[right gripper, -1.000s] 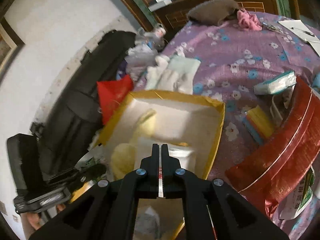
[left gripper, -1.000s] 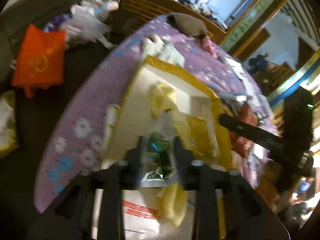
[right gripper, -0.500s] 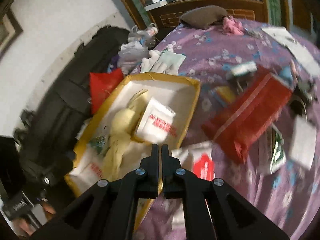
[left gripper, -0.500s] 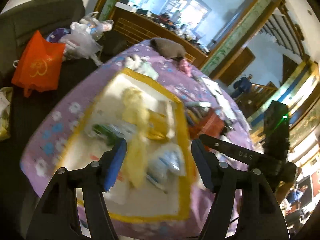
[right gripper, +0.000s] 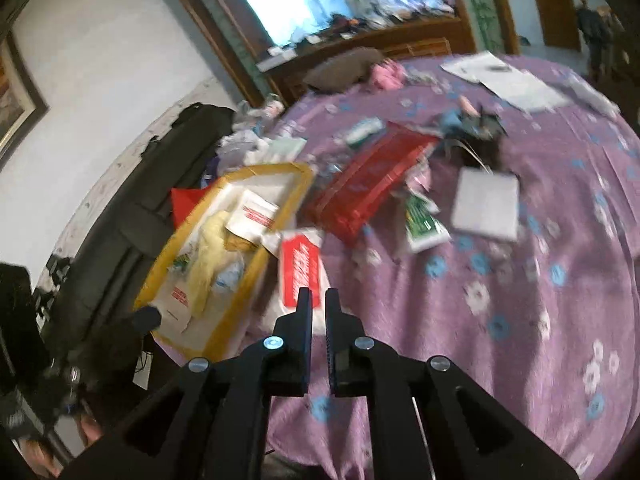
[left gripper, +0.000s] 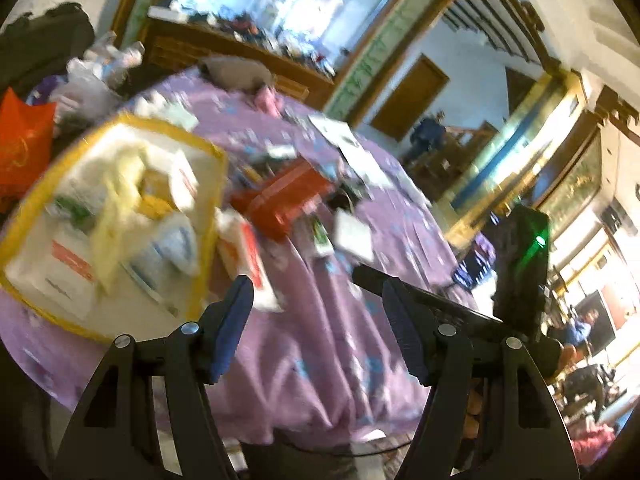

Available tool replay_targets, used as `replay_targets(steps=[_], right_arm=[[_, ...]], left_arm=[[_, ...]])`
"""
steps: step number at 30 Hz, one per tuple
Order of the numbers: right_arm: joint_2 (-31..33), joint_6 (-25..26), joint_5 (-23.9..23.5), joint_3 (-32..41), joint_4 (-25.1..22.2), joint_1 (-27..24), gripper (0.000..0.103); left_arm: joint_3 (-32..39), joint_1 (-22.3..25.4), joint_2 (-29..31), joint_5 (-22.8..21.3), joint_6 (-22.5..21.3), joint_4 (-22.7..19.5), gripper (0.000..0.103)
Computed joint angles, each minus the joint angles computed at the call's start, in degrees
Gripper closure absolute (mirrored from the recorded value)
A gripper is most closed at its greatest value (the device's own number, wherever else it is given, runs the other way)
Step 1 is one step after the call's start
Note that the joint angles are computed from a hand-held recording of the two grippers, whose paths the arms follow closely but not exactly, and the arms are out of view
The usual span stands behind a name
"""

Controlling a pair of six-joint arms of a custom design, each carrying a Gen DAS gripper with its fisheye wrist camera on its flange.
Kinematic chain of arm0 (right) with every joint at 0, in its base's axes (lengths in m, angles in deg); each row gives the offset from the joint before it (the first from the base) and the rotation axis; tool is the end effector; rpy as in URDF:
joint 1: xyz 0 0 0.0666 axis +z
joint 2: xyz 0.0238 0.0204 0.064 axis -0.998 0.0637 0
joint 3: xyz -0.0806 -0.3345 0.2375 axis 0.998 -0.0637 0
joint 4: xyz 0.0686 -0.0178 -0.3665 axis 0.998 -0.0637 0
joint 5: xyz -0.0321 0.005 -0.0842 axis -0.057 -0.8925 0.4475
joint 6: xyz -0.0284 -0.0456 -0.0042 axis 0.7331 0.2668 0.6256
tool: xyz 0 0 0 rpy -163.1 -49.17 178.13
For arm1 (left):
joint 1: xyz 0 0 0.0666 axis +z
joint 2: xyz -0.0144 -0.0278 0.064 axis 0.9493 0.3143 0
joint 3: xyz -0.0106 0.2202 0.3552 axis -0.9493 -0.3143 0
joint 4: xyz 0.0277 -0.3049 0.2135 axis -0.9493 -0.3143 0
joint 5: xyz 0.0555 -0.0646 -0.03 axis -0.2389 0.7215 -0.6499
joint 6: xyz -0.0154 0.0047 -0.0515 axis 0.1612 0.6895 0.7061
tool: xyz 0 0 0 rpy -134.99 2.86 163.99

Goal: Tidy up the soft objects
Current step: 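Move both grippers back over the pile of items on the table, then grasp the red-brown pouch with left gripper while right gripper grasps the white foam block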

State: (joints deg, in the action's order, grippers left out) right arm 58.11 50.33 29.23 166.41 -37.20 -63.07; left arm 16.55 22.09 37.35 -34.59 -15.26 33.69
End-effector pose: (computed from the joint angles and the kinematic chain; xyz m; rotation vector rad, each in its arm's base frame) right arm 0.4302 0.1954 0.5690 -0.2384 2.4208 0.6827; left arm 0.3365 -0.3836 0.5706 -0.0843 2.2780 -0.6867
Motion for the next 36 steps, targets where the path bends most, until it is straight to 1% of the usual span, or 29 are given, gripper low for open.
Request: replay_targets(steps=[2,3,4,5,7,8,9,10,11,12,13,15,16,18,19,21,22,23,25,26,27,28,29,30,32,34,36], right_arm=[[0.22,1.87,-0.3,-0.26,-2.16,-0.05,0.099],[0.34,3.12,0.91,-0.53,-3.19,0.21,0.099],[0.72,5.45,2.51,-0.79,-4.83,0.44,0.099],[1.24,6.75,3.7,-0.98,-6.19,0.43,0.099],[1.55,7.13,6.19,-2.52,-6.95,-0.46,0.099],[2.03,7.1,7.71,-3.03,-7.06,-1.03,0.099],[2.18,6.94,8.17,-3.51,-6.67,-1.36,0.099],[2.5,6.6,8.34,-4.22,-6.02,-2.09,0.099],[2.67,6.44,8.5,-4.83,-5.52,-2.59,0.101],[2.24,6.47,7.79,-5.91,-3.59,-3.05,0.1],[2.34,6.75,7.14,-6.0,-3.27,-3.35,0.1],[2.24,7.24,7.0,-6.57,-2.24,-3.57,0.1],[1.87,7.69,6.42,-7.49,-1.07,-3.81,0.1],[1.16,7.2,4.41,-8.94,0.78,-4.54,0.1],[-0.08,5.01,1.38,-11.61,4.25,-5.75,0.1],[-1.8,2.14,-2.66,-15.35,9.51,-7.31,0.1],[-2.44,1.09,-5.53,-17.02,11.6,-8.37,0.1],[-2.6,-0.25,-8.62,-17.73,12.13,-9.53,0.1],[-2.21,-1.66,-12.77,-17.52,11.19,-11.14,0.1],[-1.69,-1.36,-13.52,-16.47,9.49,-11.44,0.1],[-1.47,-0.18,-11.99,-15.16,7.43,-11.09,0.099],[-1.41,2.53,-7.45,-13.59,6.28,-10.24,0.099],[-1.56,3.42,-5.67,-12.94,6.5,-9.74,0.096],[-1.63,4.22,-5.03,-12.28,7.12,-9.75,0.096],[-0.26,3.67,-7.81,-9.6,7.77,-11.2,0.096],[1.43,3.02,-10.07,-7.21,8.32,-12.41,0.096],[3.09,2.63,-10.82,-5.27,8.98,-13.42,0.095]], left_arm=[[0.3,-1.06,0.29,1.0,0.7,0.15,0.035],[0.43,-1.5,0.49,1.13,0.96,0.14,0.035],[1.17,-1.83,1.14,1.34,0.68,-0.22,0.035],[2.34,-2.27,2.21,1.28,0.01,-0.95,0.035],[4.27,-2.83,3.89,1.37,-0.61,-3.15,0.035],[5.08,-2.93,4.87,2.06,-1.19,-3.76,0.035],[4.92,-2.93,5.07,2.34,-1.39,-3.54,0.035],[4.58,-2.92,5.22,2.42,-1.5,-3.39,0.035],[4.08,-2.85,5.26,2.45,-1.36,-3.14,0.035],[3.03,-2.63,4.98,2.91,-1.07,-1.99,0.035],[1.4,-2.05,4.49,3.92,-0.47,0.14,0.035],[0.4,-1.15,4.53,4.97,0.56,1.29,0.035],[0.1,-0.69,4.57,5.38,0.98,1.5,0.035],[-1.24,0.12,4.25,6.1,1.48,3.43,0.035],[-1.89,0.5,4.04,6.37,1.93,4.44,0.035],[-2.47,1.46,4.16,7.25,2.75,5.9,0.035],[-1.91,1.82,4.67,7.5,2.96,5.51,0.035],[-0.26,2.27,5.87,7.7,2.76,3.91,0.035],[2.77,2.79,7.84,7.8,1.84,1.17,0.035],[5.56,3.17,9.65,7.85,1.03,-1.21,0.035],[6.87,3.3,10.45,7.77,0.65,-2.33,0.035],[8.24,3.62,11.36,7.95,0.26,-3.17,0.035],[9.68,4.06,12.33,8.33,-0.09,-3.91,0.035],[11.65,4.59,13.57,8.58,-0.18,-5.24,0.035],[15.84,5.7,16.03,9.22,-0.86,-7.63,0.035],[19.89,6.37,18.47,8.59,-1.78,-9.73,0.035],[24.89,7.24,21.44,8.45,-2.35,-12.04,0.035]])
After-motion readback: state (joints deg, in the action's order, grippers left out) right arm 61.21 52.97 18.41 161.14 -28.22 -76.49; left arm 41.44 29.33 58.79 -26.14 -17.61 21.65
